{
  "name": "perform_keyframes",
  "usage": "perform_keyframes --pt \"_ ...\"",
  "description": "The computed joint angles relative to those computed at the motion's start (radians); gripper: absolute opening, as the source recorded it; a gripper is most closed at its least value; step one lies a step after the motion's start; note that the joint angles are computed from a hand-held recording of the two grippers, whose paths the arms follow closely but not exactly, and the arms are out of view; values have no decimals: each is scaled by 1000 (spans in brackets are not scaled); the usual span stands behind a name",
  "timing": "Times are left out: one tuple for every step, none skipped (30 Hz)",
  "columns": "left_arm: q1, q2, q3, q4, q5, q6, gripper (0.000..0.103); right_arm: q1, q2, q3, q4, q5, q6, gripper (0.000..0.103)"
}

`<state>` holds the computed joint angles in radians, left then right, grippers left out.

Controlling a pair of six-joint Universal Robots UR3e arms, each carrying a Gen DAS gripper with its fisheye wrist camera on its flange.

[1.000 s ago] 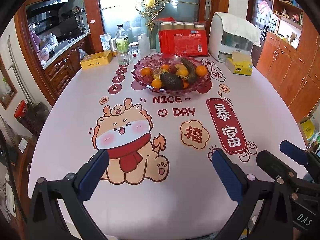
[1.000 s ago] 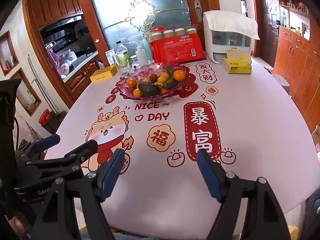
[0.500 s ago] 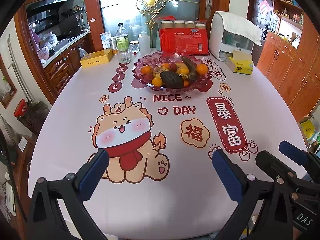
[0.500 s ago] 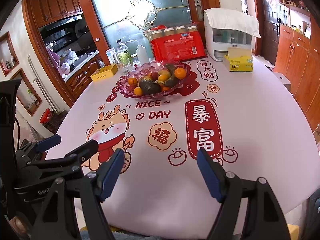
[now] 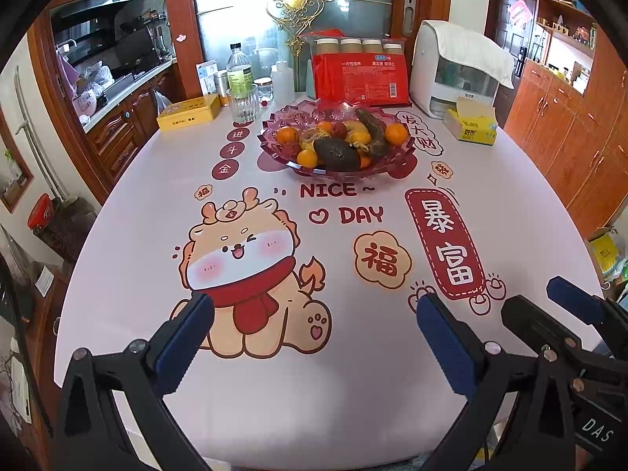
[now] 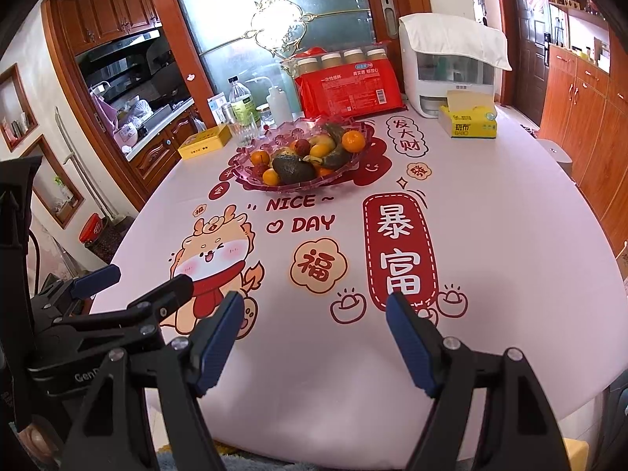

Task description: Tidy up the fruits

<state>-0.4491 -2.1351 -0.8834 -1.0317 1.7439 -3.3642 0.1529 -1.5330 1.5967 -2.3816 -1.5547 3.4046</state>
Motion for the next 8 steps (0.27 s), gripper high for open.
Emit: perform_keyframes --pt "-1 1 -3 2 0 0 102 0 0 0 0 0 0 75" --pt "1 -3 8 -5 -1 0 102 -1 0 0 1 1 0 75" --pt "0 1 -7 4 -1 0 102 -1 0 -1 2 1 0 75" --pt "1 0 -7 6 -2 0 102 -1 0 -1 2 1 0 75" --pt "-1 5 -20 12 -2 -2 102 -1 0 -2 3 2 -1 75" --pt "0 2 -11 7 -2 -1 102 -2 -1 -1 3 2 -1 75" --pt "-1 4 -20 12 -1 -2 102 -2 0 -2 3 3 0 75" --pt "-2 9 -36 21 0 -4 102 -2 0 -3 5 3 0 75"
